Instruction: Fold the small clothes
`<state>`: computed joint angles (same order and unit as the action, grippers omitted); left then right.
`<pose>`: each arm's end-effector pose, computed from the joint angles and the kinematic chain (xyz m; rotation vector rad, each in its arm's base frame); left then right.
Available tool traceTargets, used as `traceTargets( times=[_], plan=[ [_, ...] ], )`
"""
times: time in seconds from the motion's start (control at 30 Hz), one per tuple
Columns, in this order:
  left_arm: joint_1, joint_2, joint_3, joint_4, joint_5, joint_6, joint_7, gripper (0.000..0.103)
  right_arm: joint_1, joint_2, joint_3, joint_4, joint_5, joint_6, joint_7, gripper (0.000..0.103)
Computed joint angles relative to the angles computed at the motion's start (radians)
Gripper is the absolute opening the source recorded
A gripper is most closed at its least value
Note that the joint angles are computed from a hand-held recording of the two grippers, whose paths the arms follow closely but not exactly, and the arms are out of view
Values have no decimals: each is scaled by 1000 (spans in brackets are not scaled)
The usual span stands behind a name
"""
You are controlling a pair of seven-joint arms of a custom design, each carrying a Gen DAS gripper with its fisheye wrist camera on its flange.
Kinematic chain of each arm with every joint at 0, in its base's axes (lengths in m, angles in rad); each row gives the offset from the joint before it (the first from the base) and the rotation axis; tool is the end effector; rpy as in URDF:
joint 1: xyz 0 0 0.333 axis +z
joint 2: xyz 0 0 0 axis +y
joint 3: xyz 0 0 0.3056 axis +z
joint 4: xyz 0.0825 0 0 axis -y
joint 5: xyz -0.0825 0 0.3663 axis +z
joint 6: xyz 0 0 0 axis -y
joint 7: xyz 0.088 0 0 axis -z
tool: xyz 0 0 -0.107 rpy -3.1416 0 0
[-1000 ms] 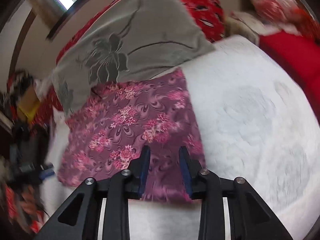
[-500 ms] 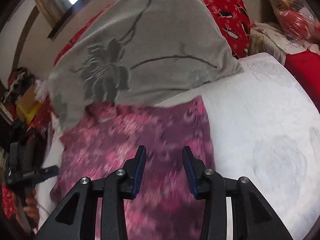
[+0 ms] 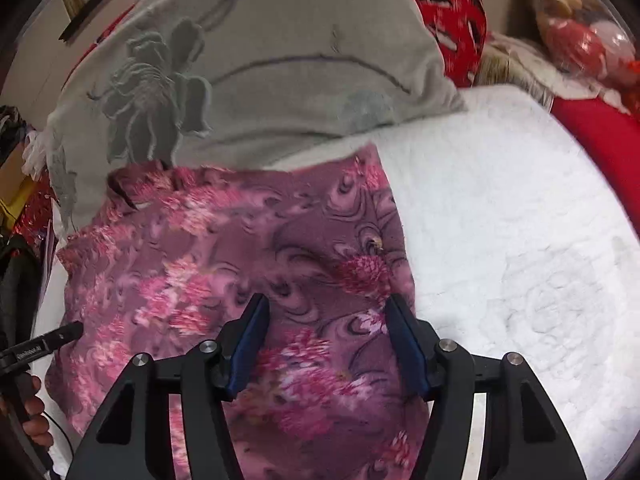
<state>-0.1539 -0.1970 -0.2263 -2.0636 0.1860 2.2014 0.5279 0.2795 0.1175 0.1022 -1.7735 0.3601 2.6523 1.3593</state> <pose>0.4780 -0.1919 0.5470 -2.5237 1.3725 -0.4513 0.5878 0.2220 0.5717 -1.9240 1.3659 -0.3246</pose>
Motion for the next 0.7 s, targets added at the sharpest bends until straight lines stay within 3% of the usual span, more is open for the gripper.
traceTargets(
  times=[0.1,0.23,0.4,0.47,0.6,0.7],
  plan=[
    [0,-9,4,-10,-11,5,2,68,10,-42,4,-68,-9,91,-26,63],
    [-1,-6,5,13,-28,-36,17,67,1,22,-7,8,-109,-77,72,64],
    [11,-80,8,-24,-27,16,11,67,5,-65,-1,-94,-26,81,4,63],
    [16,-70,8,1,-20,13,35,67,12,-77,-6,-111,-52,139,16,63],
    [33,-1,6,88,26,-40,55,67,3,-16,-13,-20,-39,82,48,63],
    [37,51,27,104,-19,-48,62,67,-16,50,-11,50,5,36,52,63]
  ],
)
